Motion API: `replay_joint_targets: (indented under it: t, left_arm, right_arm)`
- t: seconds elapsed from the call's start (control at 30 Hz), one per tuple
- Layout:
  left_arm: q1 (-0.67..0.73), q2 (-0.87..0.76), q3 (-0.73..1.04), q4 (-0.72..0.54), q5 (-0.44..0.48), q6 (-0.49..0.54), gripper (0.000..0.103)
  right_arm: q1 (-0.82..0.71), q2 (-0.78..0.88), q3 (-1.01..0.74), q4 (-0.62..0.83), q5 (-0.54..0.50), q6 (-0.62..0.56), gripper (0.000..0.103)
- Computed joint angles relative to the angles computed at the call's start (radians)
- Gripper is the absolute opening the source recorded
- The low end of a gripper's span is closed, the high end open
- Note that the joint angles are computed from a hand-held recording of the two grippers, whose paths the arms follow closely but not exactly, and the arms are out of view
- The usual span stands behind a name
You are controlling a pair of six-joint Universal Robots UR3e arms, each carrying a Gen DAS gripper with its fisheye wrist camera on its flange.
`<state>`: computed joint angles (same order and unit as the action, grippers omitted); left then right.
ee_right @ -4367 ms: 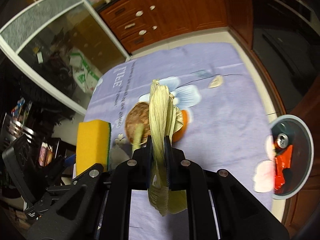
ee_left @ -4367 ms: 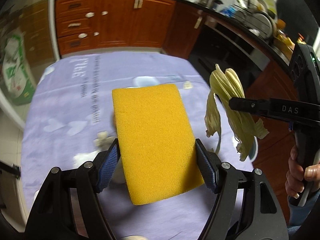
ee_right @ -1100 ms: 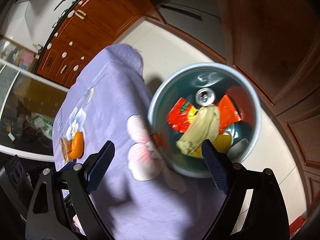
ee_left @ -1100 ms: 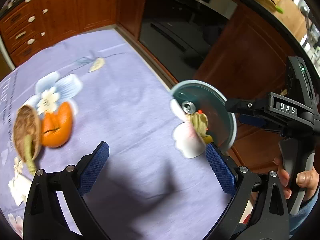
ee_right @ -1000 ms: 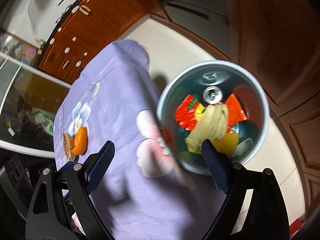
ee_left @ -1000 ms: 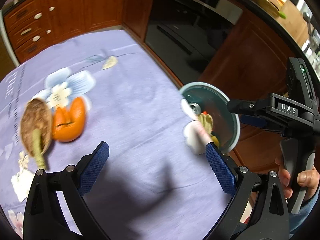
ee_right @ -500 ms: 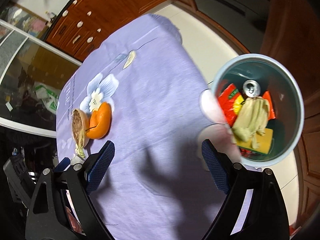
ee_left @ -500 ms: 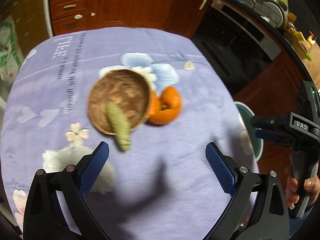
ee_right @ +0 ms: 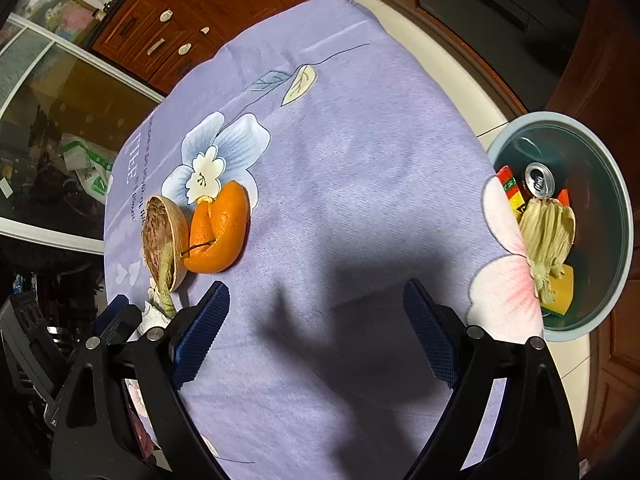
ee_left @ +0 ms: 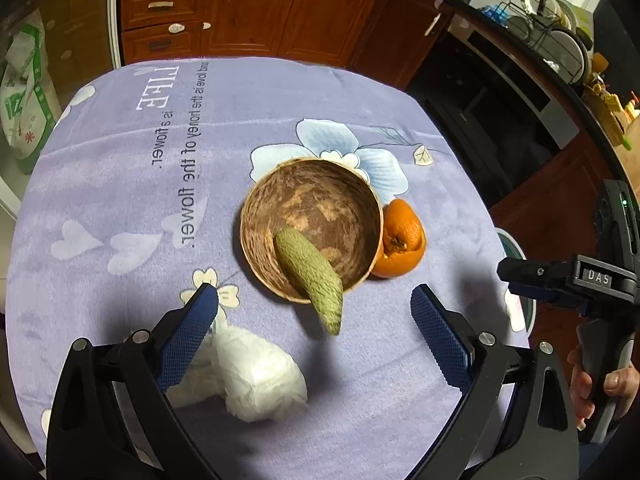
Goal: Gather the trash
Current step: 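Move the left tool toward the coconut shell and green loofah on the table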
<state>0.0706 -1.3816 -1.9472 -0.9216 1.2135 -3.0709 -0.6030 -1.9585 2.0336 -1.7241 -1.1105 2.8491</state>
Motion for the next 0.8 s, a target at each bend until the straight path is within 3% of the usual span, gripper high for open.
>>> replay_joint_targets:
  t: [0.07,0.2,0.3,0.53,0.8]
  left_arm:
    - [0.0,-0.019,0.012,0.008,0.0,0.007,0.095]
    - [0.002,-0.06,0.042,-0.003,-0.007,0.026,0.073]
    - [0.002,-0.087,0.057,-0.01,-0.006,0.038,0.065]
    - [-0.043,-0.16,0.096,0.01,0.032,0.032,0.064]
    - [-0.078,-0.209,0.115,0.025,0.045,0.033,0.054]
  right_arm:
    - [0.022,0.023,-0.005,-0.022,-0.003,0.02,0.085]
    - [0.052,0.062,-0.006,-0.057,-0.006,0.046,0.085]
    - [0.068,0.092,-0.007,-0.082,-0.005,0.059,0.085]
    - [0.093,0.154,-0.022,-0.116,0.011,0.074,0.085]
    - [0.116,0.177,-0.029,-0.127,0.013,0.08,0.085]
